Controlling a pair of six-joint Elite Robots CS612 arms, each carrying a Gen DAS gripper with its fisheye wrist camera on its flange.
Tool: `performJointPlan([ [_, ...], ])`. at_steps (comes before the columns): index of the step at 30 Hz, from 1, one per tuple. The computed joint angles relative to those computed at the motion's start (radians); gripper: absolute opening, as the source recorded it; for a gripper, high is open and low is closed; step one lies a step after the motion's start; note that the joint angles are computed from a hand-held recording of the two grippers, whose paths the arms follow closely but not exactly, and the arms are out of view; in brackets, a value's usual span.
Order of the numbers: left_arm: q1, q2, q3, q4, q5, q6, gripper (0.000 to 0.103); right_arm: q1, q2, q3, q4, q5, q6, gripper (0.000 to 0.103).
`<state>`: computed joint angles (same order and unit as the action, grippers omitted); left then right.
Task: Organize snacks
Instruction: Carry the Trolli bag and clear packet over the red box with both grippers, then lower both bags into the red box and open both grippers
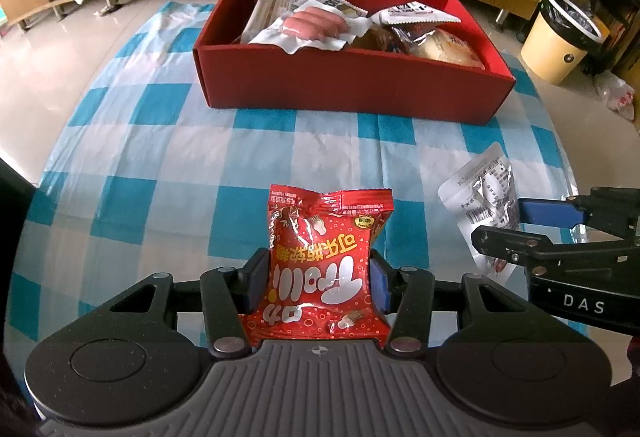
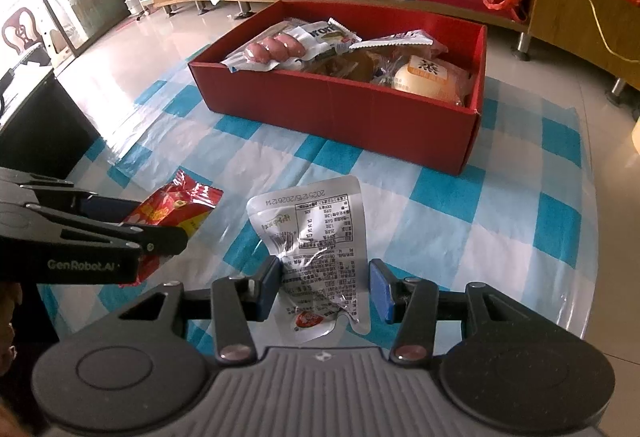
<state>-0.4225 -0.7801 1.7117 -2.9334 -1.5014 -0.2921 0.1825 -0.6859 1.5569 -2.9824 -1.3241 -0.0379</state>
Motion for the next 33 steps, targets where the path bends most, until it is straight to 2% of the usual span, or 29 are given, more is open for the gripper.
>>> performJointPlan([
  [8,0.009,-0.007,-0.015,-0.062,-0.024,-0.023,0.058,-0.012,-0.002,-0.013,-0.077,0.031,0.059,0.046],
  [15,0.015,0.007,-0.074,-0.091,-0.025,-0.033,0.058,-0.022,0.016,-0.069,-0.126,0.046,0.121,0.047],
  [21,0.015,0.047,-0.165,-0.068,0.000,-0.021,0.058,-0.022,0.055,-0.159,-0.117,0.041,0.152,0.047],
  [33,0.021,0.142,-0.332,0.017,0.059,-0.017,0.059,-0.026,0.151,-0.343,-0.035,0.014,0.189,0.047],
])
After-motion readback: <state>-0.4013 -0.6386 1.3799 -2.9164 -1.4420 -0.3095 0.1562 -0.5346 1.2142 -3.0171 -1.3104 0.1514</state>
